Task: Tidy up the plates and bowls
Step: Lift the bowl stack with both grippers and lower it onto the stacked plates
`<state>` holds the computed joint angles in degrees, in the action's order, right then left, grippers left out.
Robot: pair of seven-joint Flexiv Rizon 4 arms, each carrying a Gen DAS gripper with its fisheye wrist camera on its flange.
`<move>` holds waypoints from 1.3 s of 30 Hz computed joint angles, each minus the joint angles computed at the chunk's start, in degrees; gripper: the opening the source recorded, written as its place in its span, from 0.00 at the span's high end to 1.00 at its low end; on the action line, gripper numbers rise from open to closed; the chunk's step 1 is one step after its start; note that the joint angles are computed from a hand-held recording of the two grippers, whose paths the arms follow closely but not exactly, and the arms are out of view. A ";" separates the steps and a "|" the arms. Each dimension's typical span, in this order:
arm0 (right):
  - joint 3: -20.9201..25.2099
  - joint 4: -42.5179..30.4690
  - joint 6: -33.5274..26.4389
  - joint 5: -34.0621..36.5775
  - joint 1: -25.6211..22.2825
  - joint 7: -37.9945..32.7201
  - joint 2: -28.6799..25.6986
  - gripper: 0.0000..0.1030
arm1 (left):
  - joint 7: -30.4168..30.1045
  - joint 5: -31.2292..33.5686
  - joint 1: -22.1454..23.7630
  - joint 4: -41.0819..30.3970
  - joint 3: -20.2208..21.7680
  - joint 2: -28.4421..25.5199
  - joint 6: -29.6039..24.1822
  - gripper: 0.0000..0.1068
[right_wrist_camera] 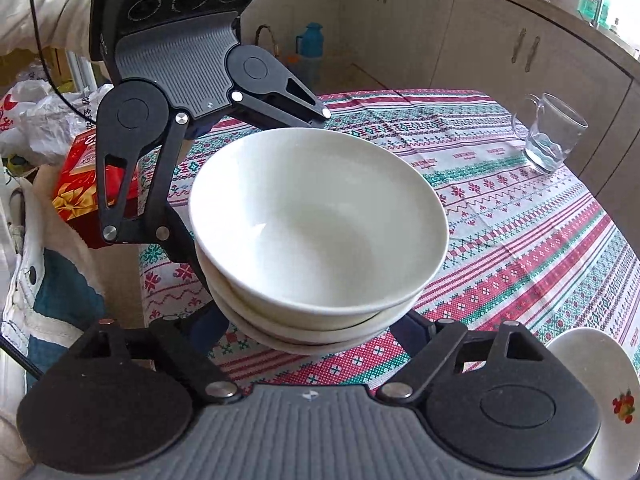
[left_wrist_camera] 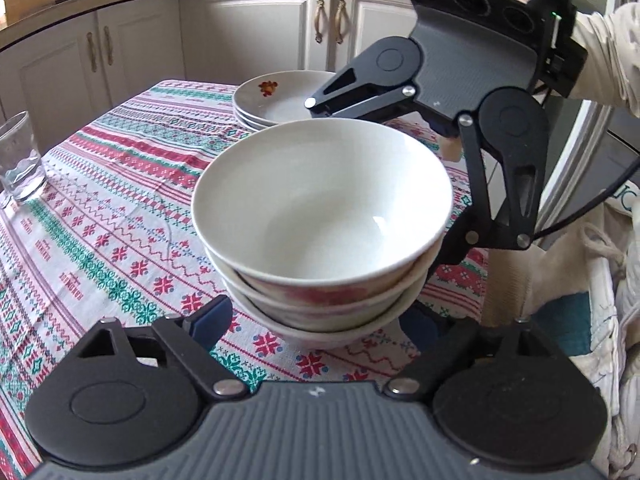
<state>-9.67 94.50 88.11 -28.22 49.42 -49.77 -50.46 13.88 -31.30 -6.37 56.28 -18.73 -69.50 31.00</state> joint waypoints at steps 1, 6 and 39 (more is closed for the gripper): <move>0.46 -0.15 -0.11 0.05 -0.36 -0.22 -0.03 0.13 | 0.24 0.15 -0.01 -0.17 0.02 -0.04 -0.29 0.17; 1.47 -0.61 -0.53 0.24 -1.10 -0.64 -0.13 0.13 | 0.72 0.85 -0.31 -2.03 0.50 -0.61 -2.47 0.21; -5.12 9.24 1.74 -0.47 3.08 1.85 7.81 0.13 | 1.34 -0.25 -3.06 -0.52 -1.15 2.39 -0.20 0.21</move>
